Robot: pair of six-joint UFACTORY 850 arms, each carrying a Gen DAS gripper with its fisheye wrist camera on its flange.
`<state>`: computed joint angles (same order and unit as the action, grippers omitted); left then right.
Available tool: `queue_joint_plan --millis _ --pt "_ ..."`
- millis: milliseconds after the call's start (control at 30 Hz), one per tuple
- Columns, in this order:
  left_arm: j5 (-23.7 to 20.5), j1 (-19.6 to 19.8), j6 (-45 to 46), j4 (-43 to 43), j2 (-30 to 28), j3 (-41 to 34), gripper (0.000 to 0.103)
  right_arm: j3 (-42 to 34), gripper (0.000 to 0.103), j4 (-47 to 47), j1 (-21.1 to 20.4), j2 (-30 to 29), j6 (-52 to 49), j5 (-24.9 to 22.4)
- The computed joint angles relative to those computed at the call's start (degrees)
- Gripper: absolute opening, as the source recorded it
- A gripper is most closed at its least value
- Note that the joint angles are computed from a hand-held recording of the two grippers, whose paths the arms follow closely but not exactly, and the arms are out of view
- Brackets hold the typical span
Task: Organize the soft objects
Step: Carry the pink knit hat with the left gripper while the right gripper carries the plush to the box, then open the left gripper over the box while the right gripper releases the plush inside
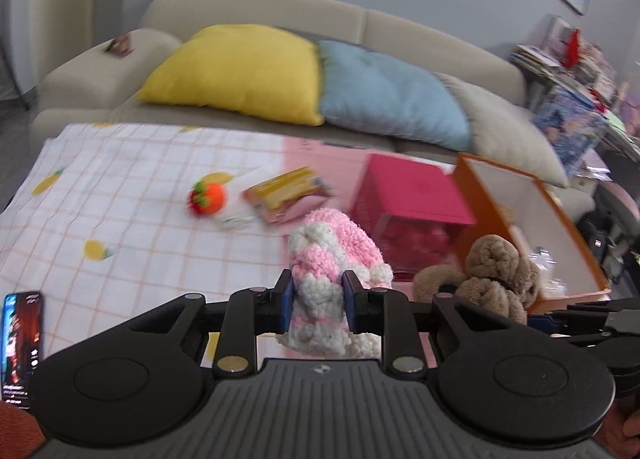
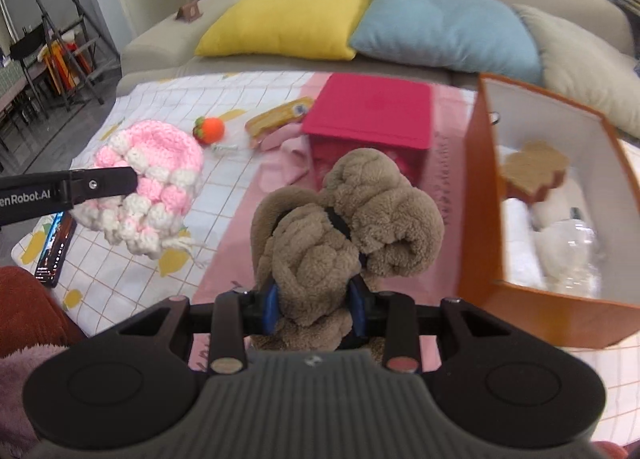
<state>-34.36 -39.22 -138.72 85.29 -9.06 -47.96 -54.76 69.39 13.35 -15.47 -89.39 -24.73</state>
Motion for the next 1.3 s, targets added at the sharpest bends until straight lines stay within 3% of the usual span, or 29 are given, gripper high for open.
queue_joint_plan --millis 333,600,833,967,1133,1233,1300 --pt "2.9 -2.38 4.16 3.16 -5.57 -9.38 0.028 2.19 0.034 5.68 -8.7 4.23 -13.66 -2.84" --pt "5.91 -2.06 11.48 2.58 -12.11 -19.88 0.028 -2.07 0.034 3.44 -14.11 2.99 -15.55 -4.56" --pt "10.16 -0.61 21.02 -0.41 -18.44 -29.44 0.028 -8.67 0.034 -0.57 -16.91 -0.58 -17.81 -3.24" --pt "12.33 0.53 32.86 -9.19 -22.88 -35.78 0.028 -16.15 0.035 -8.44 -17.32 -5.74 -11.25 -2.27" --pt "14.26 2.14 52.35 -26.56 -28.2 -43.55 0.028 -27.38 0.035 -20.85 -17.11 -14.3 2.86 -5.53" --pt "12.7 2.93 68.0 -41.02 -32.21 -49.18 0.028 -33.89 0.035 -30.88 -15.93 -19.74 13.12 -8.15" --pt "11.33 3.13 74.52 -46.0 -34.6 -52.22 0.028 -36.35 0.035 -37.96 -14.91 -22.31 19.22 -8.53"
